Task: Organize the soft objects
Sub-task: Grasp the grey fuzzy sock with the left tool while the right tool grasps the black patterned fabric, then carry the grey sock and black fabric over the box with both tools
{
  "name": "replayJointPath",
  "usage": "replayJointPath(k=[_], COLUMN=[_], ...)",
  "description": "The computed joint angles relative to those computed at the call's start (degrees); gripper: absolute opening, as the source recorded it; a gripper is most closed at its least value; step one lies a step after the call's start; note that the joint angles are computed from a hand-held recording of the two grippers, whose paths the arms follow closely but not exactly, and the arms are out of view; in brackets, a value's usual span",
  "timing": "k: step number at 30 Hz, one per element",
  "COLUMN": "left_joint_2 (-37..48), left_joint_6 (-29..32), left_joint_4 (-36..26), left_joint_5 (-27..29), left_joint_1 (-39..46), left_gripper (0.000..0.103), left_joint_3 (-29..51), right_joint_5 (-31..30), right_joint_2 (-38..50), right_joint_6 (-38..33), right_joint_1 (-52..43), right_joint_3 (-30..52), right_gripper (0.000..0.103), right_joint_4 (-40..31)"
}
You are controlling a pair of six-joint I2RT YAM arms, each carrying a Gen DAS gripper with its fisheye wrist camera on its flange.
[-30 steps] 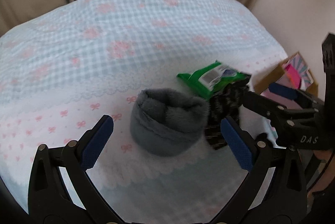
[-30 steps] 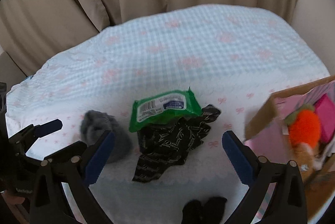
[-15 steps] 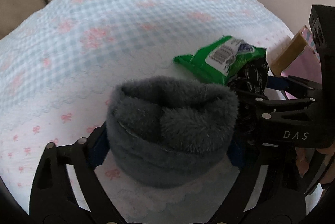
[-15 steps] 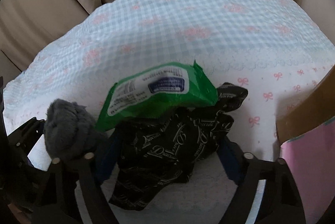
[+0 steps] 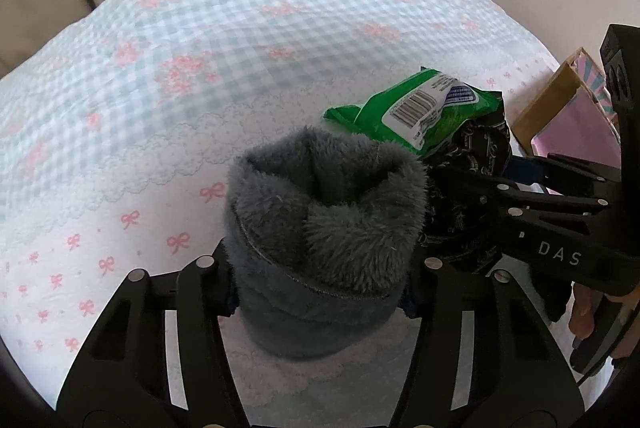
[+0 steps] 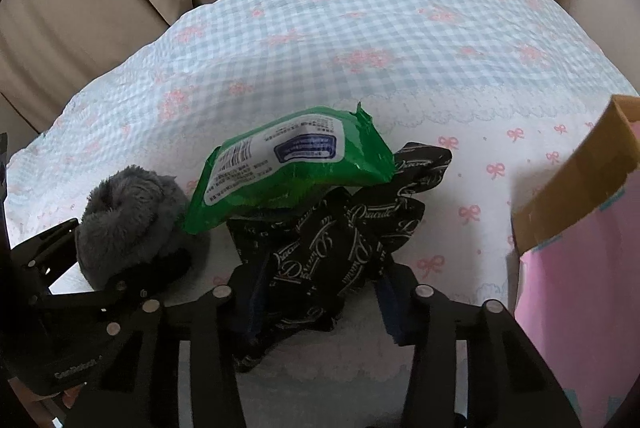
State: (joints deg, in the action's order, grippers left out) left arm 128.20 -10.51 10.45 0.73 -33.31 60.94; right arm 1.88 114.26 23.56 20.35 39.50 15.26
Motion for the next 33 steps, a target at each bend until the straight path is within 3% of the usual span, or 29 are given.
replayJointPath(k=[8,15,25,33], left_joint_2=[-8.2,-21.0,-44.1,-50.2], left_joint_6=[-1.6,-4.0,-11.6,-20.2], left_joint_4=[-1.9,-9.7,-33.0,-50.6], left_joint_5=[-0.8,-2.2,-8.2,-15.9], left_joint_1=[0.1,-1.5,-7.4,-16.2], left_gripper=[0.052,0.052,0.052,0.052], left_joint_3=[-4.8,-8.5,-5.1,7.0], right_joint_5=[0.6,2.3,5.9,7.9], right_joint_2=[-9.2,-24.9,-49.6,-61.1], right_joint_6=[2.7,4.5,6.5,6.3], right_joint_1=[0.7,2.5,6.7,7.9], right_joint_3=[-4.7,-6.1,3.1,15.2], right_gripper=[0.041,0.041,0.041,0.041], right_joint_4=[-3.2,-16.1,-45.4,-65.2])
